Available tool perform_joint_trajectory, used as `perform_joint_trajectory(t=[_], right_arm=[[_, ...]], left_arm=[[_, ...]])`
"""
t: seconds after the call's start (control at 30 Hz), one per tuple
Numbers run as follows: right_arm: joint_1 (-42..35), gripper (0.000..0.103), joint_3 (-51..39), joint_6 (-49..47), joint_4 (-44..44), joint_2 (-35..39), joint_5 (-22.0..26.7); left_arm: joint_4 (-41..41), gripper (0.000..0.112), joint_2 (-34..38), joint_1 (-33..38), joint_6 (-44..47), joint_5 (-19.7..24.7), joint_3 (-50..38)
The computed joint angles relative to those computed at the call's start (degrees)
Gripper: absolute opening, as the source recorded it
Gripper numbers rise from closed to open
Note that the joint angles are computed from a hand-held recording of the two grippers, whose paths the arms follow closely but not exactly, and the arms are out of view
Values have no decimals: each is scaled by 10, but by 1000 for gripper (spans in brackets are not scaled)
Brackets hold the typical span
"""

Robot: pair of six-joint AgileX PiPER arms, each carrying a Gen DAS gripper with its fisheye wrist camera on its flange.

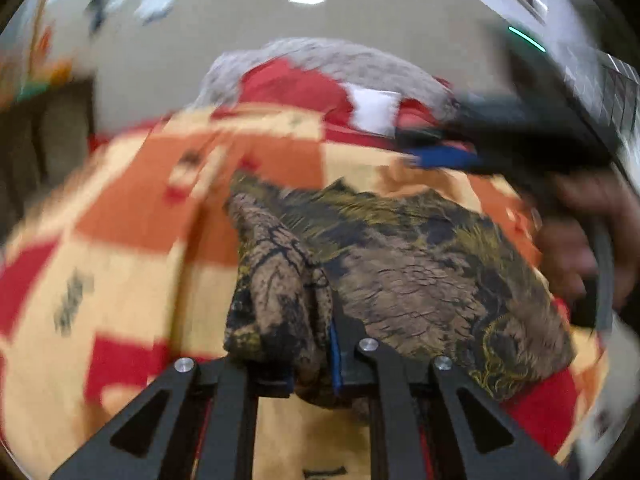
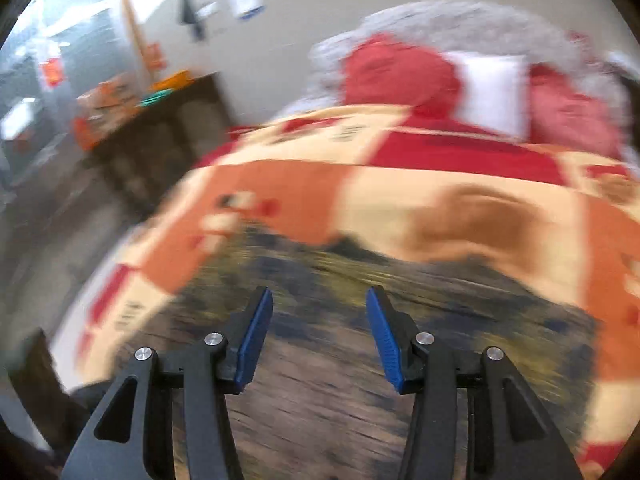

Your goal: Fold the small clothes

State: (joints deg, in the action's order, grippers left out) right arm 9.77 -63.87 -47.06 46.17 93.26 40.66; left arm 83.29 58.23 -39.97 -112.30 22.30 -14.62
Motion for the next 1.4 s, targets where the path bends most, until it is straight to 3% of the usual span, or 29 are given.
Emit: perform_joint_trajectory(t=[0.07,0.3,0.5,0.67,0.7,0.73,0.8,1.03,1.3,1.4], right_arm=[[18,55,-73,20,11,62,53],[60,55,-258,108,-27,188,162],[131,55,-345,183,-177,237,169],[155,52,-328,223,-273,225,112],[154,44,-325,226,-281,222,103],[148,27,-328,217,-273,224,106],[136,19,-340,213,-267,229,120],[59,16,-288,154,-225,173,123],[-91,16,-226,74,-221,120,161],[-142,16,-207,44,-213,115,163]], left_arm=[[-5,12,19,-55,22,48,-25],[19,12,38,-83,27,52,-50],[34,12,36,-96,26,49,-49],[28,12,25,-86,41,27,-53],[13,12,19,-103,47,36,-53],[7,12,15,-100,55,27,-55],[-11,12,12,-115,73,35,-61],[-60,12,21,-148,141,11,-99],[-57,12,143,-238,155,-9,-196],[-56,7,195,-275,171,-17,-242]])
